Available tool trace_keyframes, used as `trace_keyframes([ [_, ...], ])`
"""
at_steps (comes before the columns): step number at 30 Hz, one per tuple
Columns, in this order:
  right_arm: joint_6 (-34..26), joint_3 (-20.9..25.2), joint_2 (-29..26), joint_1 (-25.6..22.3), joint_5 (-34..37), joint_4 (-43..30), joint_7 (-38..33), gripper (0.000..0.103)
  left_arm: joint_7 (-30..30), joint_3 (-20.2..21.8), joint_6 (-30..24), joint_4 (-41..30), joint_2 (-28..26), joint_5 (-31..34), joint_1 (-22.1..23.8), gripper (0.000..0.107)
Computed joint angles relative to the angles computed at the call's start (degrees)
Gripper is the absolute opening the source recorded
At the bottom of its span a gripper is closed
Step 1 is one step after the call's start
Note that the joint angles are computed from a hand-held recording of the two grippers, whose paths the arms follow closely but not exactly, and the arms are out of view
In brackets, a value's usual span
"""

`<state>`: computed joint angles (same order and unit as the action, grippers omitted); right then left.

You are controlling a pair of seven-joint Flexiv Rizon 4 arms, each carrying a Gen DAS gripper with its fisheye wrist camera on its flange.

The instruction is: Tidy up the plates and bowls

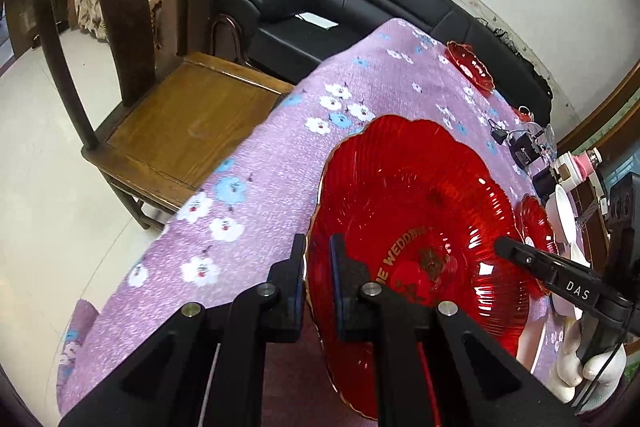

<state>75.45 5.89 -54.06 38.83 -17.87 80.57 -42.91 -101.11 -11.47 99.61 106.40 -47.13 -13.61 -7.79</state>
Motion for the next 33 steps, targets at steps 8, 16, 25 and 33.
trace_keyframes([
  [8,-1.2,0.1,-0.8,0.5,0.2,-0.5,0.7,0.011,0.0,-0.3,-1.7,-1.2,-1.6,-0.4,0.5,0.012],
  [16,3.3,-7.1,0.2,5.2,-2.1,2.3,6.7,0.013,-0.8,1.3,1.5,-0.2,-0.9,-0.2,-1.3,0.042],
  [25,15.4,-23.7,6.4,15.9,-6.9,14.6,18.0,0.014,-4.1,8.2,11.4,6.3,4.4,-2.3,-7.9,0.068],
  [33,26.3,-36.8,11.4,28.4,3.2,31.9,17.6,0.029,-3.5,8.2,18.8,12.2,7.5,-2.4,-11.7,0.074],
])
